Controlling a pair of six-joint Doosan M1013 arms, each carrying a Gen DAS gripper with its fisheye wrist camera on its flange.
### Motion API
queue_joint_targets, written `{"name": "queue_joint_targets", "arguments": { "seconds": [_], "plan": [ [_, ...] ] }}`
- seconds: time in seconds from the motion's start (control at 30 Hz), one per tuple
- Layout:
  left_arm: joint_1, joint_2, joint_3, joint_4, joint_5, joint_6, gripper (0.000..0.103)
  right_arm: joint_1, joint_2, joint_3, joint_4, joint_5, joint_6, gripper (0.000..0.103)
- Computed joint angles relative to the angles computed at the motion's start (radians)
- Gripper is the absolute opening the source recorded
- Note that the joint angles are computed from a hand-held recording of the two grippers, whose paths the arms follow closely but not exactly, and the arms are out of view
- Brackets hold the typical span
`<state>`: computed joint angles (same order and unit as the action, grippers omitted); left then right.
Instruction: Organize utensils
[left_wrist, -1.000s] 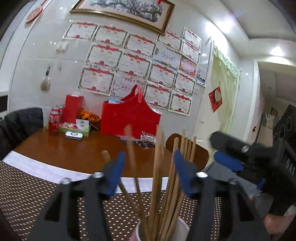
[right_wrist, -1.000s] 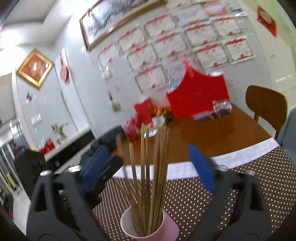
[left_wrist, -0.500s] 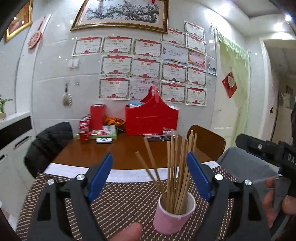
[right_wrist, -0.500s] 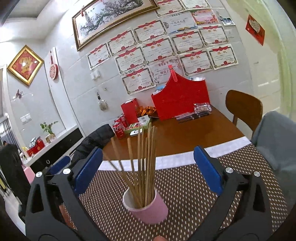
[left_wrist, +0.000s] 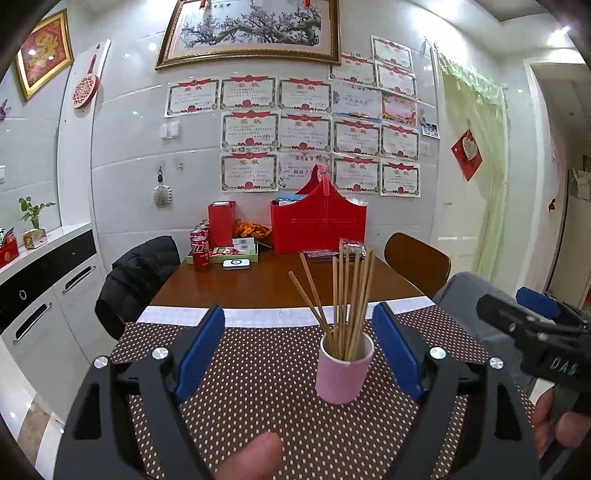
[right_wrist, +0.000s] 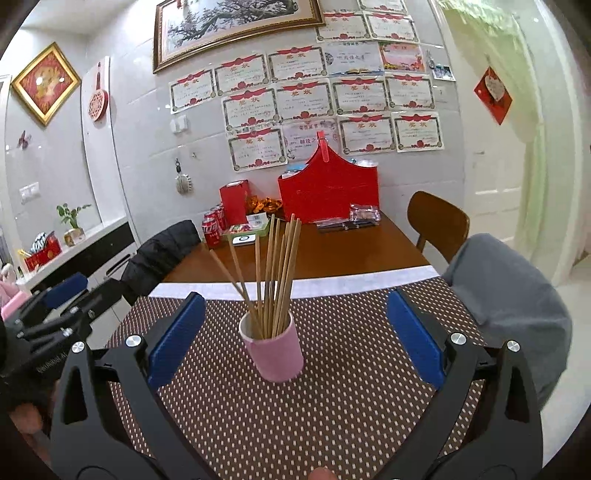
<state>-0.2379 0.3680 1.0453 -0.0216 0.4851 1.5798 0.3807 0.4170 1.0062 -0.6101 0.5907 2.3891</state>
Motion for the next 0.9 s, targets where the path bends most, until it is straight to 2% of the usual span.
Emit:
{"name": "queue_joint_targets", "arguments": {
  "seconds": [0.2, 0.47, 0.9],
  "plan": [
    [-0.002, -0.065, 0.081, 0.033, -0.034, -0.042, 0.081, 0.038, -0.042, 0.061, -0.109, 0.025, 0.093, 0.097],
    [-0.001, -0.110, 0.134, 0.037, -0.057, -0.066, 0.081, 0.065, -0.068, 0.094, -0.207, 0.039, 0.164, 0.097],
    [-0.003, -0.150, 0.179, 0.090, -0.079, -0.118, 0.081, 0.079, -0.101, 0.132, -0.256, 0.035, 0.210, 0.097]
  ]
}}
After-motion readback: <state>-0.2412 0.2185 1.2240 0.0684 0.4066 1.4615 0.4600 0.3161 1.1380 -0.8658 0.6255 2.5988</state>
